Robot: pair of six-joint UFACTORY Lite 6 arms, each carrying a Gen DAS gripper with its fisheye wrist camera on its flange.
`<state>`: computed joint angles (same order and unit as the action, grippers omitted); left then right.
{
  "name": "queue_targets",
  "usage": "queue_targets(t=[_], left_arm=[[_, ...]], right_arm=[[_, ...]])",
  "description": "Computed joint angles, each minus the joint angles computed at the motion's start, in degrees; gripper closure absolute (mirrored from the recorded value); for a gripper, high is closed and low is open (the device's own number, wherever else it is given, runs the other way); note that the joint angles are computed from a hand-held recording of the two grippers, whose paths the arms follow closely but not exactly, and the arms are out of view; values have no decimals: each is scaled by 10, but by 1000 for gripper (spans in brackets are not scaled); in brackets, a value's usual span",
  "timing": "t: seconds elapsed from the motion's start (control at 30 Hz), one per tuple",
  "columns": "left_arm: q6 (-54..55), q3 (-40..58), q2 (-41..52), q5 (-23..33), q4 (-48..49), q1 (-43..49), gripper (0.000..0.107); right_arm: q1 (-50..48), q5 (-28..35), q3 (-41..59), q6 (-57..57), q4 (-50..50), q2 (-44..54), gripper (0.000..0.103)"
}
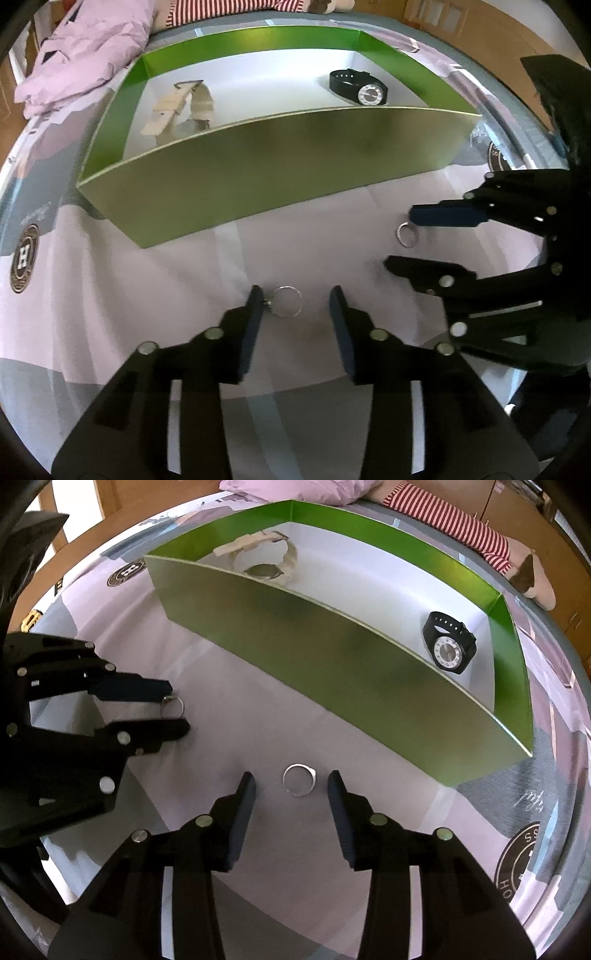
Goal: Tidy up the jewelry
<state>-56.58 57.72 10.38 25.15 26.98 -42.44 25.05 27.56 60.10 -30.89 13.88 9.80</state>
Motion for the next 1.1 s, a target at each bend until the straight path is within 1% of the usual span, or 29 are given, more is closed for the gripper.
queue_targets(t=[0.13,0.2,0.23,0.3,0.33,0.4,0.47,0.5,0.73,0.83,1.1], left_arm=[[5,0,2,-4,-5,1,66],[-2,-1,0,-2,0,2,73],[-7,-1,0,0,5,3,75],[-16,-2,-1,2,11,5,85],[-17,-3,-2,3,11,8,86],[-11,-7,-8,-1,3,11,86],[-19,-7,-8,2,11,8,86],[-24,-7,-8,6,18,5,86],[-66,-8,-16,27,56,1,86],[-94,-6,-24,46,86,-2,86],[-126,13,-41,73,126,-13,86]], right_arm=[[11,-16,0,18,-11,4,61],[14,-18,0,27,-17,4,61],[15,-17,0,28,-18,4,61],[14,-14,2,23,-14,4,62],[12,-12,1,15,-7,2,64],[9,-5,3,-1,5,2,70],[9,1,4,-12,14,1,81],[9,3,4,-15,16,0,83],[4,0,4,-10,11,-3,85],[-3,-4,5,4,2,-6,85],[-17,2,18,-24,46,-25,85]])
